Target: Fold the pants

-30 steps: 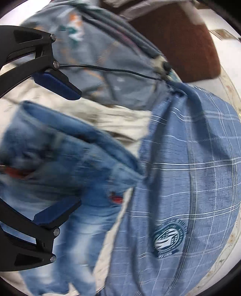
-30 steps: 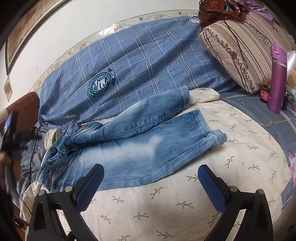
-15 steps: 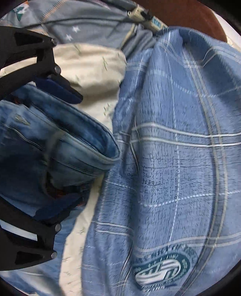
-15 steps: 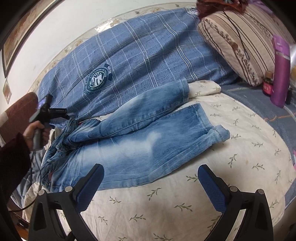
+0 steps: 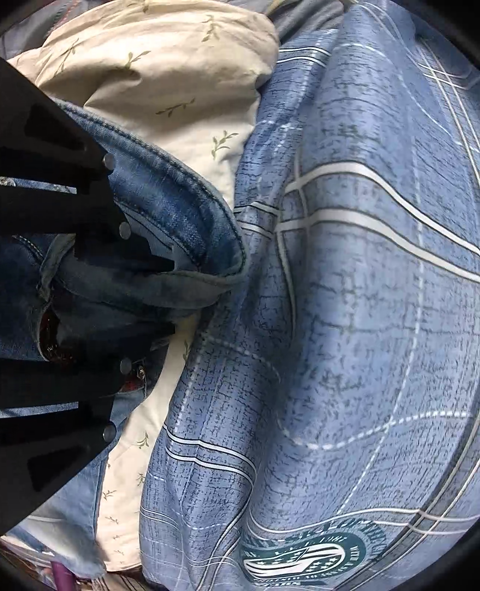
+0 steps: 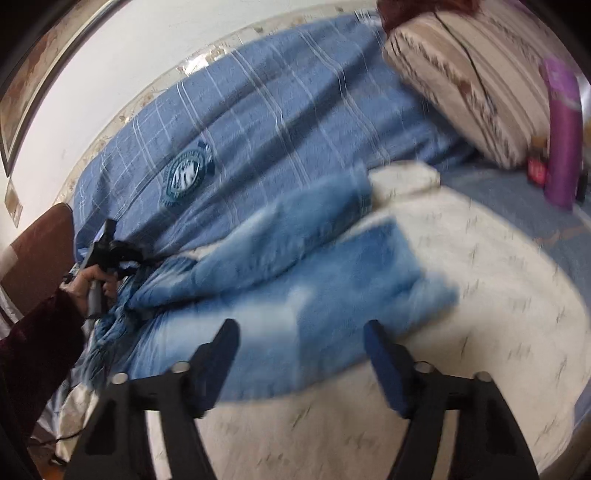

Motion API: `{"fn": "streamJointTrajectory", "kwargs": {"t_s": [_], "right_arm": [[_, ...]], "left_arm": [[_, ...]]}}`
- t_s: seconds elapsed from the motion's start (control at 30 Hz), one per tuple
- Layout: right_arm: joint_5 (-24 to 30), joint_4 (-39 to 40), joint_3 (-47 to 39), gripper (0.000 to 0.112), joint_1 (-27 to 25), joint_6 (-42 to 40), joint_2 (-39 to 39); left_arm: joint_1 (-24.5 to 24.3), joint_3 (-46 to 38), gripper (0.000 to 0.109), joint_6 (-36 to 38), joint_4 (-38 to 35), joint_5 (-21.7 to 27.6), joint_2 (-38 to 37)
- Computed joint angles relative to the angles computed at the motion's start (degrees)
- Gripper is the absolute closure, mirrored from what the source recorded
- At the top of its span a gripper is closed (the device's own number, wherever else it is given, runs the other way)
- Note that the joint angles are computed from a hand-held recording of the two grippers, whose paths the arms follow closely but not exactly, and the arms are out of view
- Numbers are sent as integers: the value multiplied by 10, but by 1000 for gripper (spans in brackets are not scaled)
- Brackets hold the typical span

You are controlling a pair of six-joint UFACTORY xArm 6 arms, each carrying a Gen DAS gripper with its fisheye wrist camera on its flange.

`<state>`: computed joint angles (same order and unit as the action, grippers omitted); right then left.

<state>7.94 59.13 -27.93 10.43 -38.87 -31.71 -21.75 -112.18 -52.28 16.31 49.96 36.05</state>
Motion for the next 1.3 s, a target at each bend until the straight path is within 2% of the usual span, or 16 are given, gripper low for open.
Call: {"fn": "streamJointTrajectory", "kwargs": {"t_s": [0.07,0.13,0.23,0.3,0.33,0.47,0.53,0.57,0.6,0.63,0.67,0.77,0.97,1.1,1.2,1.3], "right_arm": [[-15,32,-48,42,-5,-50,43],[26,49,-123,42,-34,-70,102],[59,-25,-250,37,-64,-6,210],[80,-122,-333,32,-83,82,286],[95,-157,-370,32,-91,115,317],[184,-289,-539,29,-121,257,458],[243,-282,-607,30,-133,271,511],[286,-259,-647,32,-139,264,540],[326,-260,-683,50,-142,278,568],[342,-285,-698,83,-141,300,582],[357,-306,-706,87,-139,314,589],[288,-274,-621,89,-128,261,531],[174,-62,-428,90,-126,35,356],[133,78,-336,91,-134,-114,265],[154,115,-284,91,-156,-154,223],[176,125,-227,91,-178,-171,186]], "left_arm": [[-1,-27,75,13,-2,25,14],[-2,-96,59,26,-14,66,55],[-1,-129,57,29,-16,76,78],[1,-158,63,31,-16,78,98],[7,-162,83,34,-13,70,104],[8,-157,89,46,-19,45,103],[9,-85,90,36,-8,2,56],[10,-60,91,31,-3,-19,40],[10,-12,91,25,0,-50,8],[11,21,91,24,0,-74,-15],[10,65,92,17,5,-98,-47],[15,181,92,8,17,-180,-133],[13,420,92,-19,47,-324,-337],[-10,532,92,-134,162,-344,-448],[-26,635,92,-188,190,-355,-528],[-60,723,92,-252,233,-322,-601]]}}
